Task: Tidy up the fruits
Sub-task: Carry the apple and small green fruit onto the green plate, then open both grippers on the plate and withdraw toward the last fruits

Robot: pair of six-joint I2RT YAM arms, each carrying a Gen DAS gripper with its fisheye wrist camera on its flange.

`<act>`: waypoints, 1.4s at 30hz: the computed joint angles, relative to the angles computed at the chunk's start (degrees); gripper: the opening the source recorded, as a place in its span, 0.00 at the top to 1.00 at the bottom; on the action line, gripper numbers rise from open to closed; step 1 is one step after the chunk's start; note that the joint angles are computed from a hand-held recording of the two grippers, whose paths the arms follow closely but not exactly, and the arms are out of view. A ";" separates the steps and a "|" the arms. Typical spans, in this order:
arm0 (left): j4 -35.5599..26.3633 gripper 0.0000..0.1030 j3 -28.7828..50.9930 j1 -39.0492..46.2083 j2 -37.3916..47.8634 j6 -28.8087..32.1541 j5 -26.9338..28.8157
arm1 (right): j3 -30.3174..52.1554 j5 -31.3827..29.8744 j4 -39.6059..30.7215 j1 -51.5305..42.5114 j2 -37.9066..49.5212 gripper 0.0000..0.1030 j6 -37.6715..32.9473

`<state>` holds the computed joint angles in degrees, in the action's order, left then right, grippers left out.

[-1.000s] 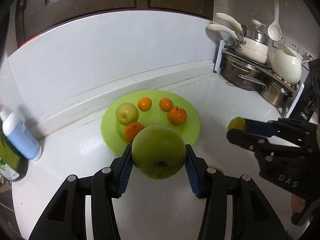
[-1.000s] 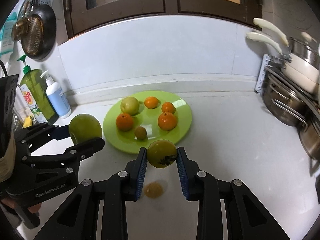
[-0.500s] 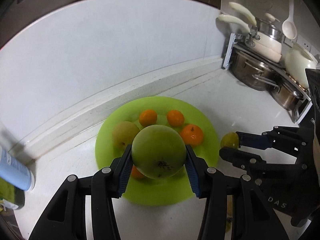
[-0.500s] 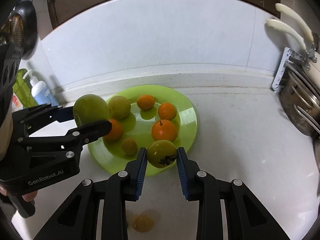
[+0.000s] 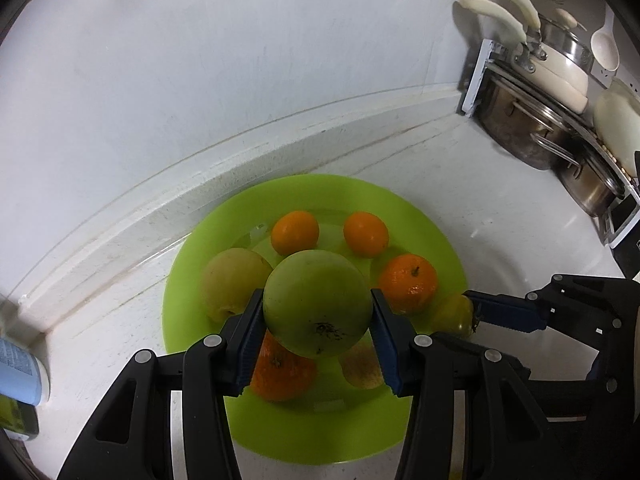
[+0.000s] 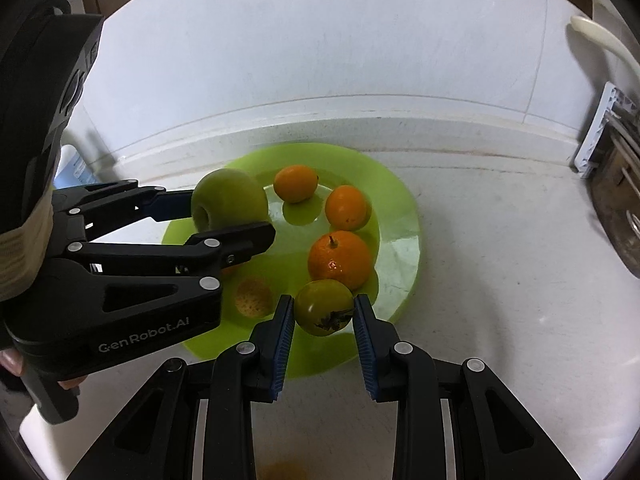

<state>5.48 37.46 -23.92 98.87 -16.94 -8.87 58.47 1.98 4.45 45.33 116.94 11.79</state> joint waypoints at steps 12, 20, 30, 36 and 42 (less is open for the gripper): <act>0.10 0.50 -3.55 0.24 -6.07 -0.63 -3.30 | 0.74 0.69 0.27 -0.05 0.69 0.69 -0.28; -2.21 0.47 -7.17 -1.95 -12.12 -3.97 -8.40 | -1.46 1.08 1.13 1.09 -2.06 0.69 0.16; -6.69 0.41 -11.33 -6.63 -21.40 -10.08 -13.46 | -6.61 2.80 2.59 3.30 -8.64 0.69 -0.05; -14.99 0.32 -12.63 -13.30 -30.44 -16.54 -21.01 | -12.15 3.68 3.93 4.19 -15.46 0.60 0.14; -23.90 0.21 -12.75 -22.36 -35.99 -24.74 -29.62 | -17.95 6.24 5.24 5.46 -22.96 0.48 1.30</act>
<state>-18.42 24.71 -46.28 62.88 -41.69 -38.49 40.52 8.21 9.70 50.79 93.97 13.09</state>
